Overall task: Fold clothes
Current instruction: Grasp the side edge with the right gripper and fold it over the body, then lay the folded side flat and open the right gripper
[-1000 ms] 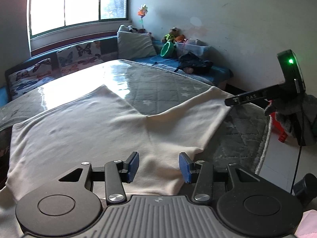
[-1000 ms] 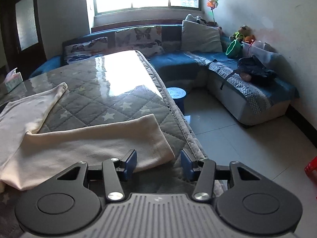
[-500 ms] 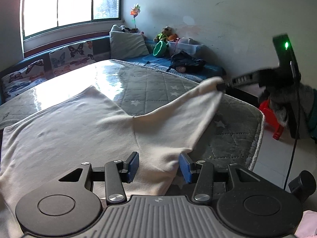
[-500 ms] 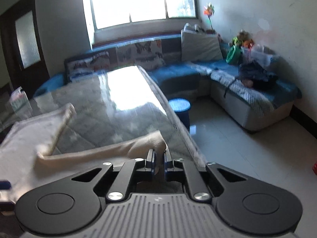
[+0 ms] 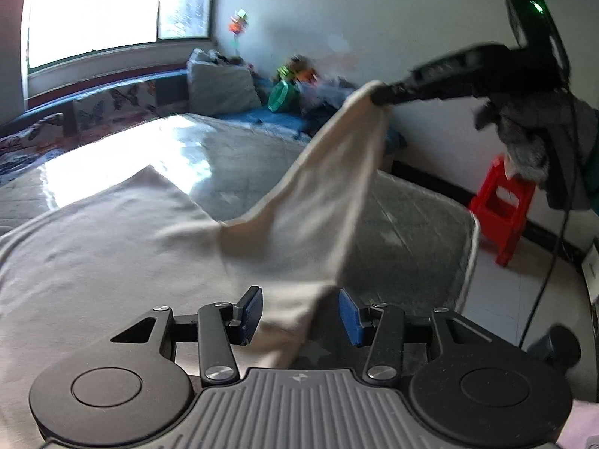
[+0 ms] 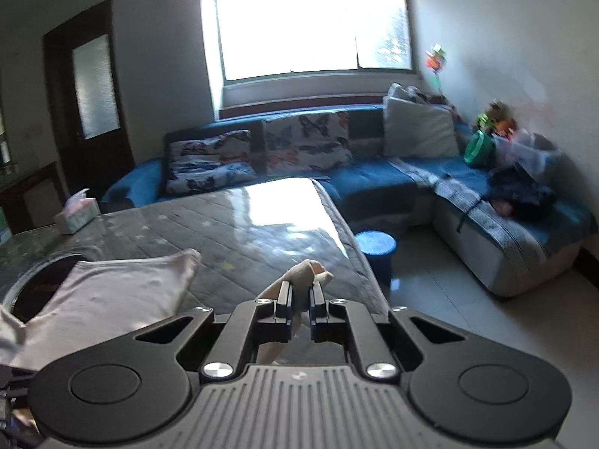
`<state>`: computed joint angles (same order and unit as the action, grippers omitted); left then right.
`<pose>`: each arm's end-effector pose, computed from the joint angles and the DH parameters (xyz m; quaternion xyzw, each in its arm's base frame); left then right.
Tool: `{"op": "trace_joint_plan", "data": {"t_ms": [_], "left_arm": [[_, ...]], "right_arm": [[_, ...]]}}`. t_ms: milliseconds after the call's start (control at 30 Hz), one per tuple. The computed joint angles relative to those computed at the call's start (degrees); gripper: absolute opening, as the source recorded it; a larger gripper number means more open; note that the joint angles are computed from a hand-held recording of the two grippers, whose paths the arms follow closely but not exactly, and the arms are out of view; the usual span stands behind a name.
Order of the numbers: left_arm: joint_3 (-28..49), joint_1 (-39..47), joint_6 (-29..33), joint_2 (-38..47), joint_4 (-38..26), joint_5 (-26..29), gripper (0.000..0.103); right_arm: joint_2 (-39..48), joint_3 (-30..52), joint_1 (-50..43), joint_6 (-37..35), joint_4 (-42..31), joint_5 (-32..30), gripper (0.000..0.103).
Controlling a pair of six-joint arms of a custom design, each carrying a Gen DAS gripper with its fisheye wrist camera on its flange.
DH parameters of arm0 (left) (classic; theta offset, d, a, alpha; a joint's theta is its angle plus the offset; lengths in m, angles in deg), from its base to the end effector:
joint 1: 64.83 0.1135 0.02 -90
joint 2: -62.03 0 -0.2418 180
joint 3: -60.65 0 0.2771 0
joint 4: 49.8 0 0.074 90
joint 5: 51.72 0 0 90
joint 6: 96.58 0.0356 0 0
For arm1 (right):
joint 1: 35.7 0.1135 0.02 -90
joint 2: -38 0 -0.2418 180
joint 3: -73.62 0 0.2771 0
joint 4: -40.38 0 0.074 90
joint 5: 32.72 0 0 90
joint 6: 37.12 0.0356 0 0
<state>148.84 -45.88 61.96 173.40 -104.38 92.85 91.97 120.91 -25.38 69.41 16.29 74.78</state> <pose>0.3716 0.0969 0.1371 0.4150 0.7817 -0.2638 0.3836 0.2437 0.0335 0.2216 0.1216 0.8539 -0.0152 0.5058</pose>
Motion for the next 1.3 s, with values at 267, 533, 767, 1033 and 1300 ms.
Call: {"op": "trace_joint_plan", "data": {"t_ms": [267, 533, 767, 1033, 1300], "left_arm": [[8.56, 5.73, -7.79, 4.99, 0.18, 1.69, 0.055], [13.02, 10.34, -11.02, 9.25, 1.31, 0.95, 0.058], [15.49, 13.38, -11.96, 11.42, 0.52, 0.39, 0.059], [16.37, 15.02, -14.75, 12.1, 1.8, -0.48, 0.061], [16.21, 14.92, -16.37, 12.18, 2.88, -1.52, 0.061]], "right_arm": [[6.78, 10.94, 9.6, -3.82, -2.9, 0.95, 0.007], [22.17, 23.39, 18.14, -6.26, -1.48, -3.49, 0.007], [37.02, 33.83, 21.97, -7.7, 0.02, -9.3, 0.007], [51.45, 42.66, 23.92, -7.03, -0.11, -15.03, 0.008], [54.28, 43.97, 24.73, -7.08, -0.53, -17.96, 0.021]]}}
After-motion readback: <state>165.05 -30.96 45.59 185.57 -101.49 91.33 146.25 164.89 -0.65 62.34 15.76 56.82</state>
